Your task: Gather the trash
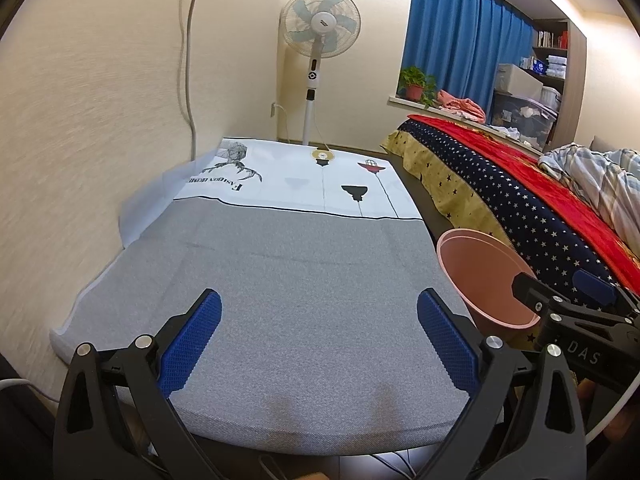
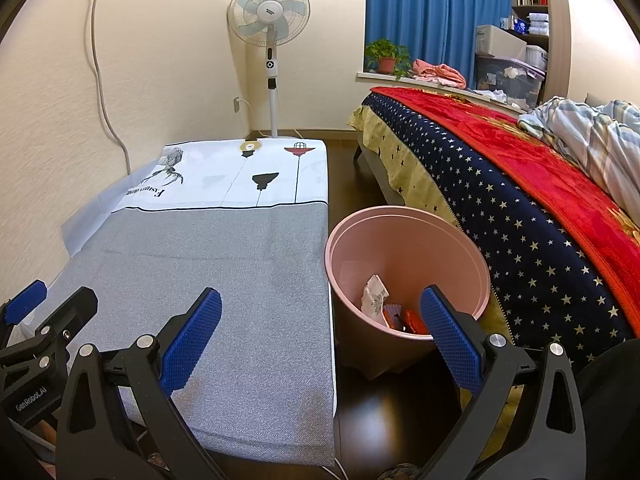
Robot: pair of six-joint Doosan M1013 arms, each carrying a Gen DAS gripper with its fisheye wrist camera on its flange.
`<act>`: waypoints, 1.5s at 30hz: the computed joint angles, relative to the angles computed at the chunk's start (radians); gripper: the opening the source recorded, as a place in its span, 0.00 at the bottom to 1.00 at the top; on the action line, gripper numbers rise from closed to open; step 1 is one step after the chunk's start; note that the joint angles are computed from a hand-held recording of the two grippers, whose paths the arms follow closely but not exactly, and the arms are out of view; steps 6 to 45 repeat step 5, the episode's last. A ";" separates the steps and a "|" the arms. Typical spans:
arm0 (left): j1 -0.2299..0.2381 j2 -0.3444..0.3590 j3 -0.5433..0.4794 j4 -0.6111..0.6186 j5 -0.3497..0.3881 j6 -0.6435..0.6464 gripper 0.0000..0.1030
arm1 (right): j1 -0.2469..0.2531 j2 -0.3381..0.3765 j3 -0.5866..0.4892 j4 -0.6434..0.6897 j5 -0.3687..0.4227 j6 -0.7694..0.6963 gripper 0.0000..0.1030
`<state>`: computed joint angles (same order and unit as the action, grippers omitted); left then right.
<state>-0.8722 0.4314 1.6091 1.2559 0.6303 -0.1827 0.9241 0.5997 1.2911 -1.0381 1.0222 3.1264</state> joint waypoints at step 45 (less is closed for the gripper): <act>-0.008 0.001 -0.003 -0.010 0.012 0.003 0.92 | -0.002 -0.002 0.003 0.000 -0.002 0.001 0.95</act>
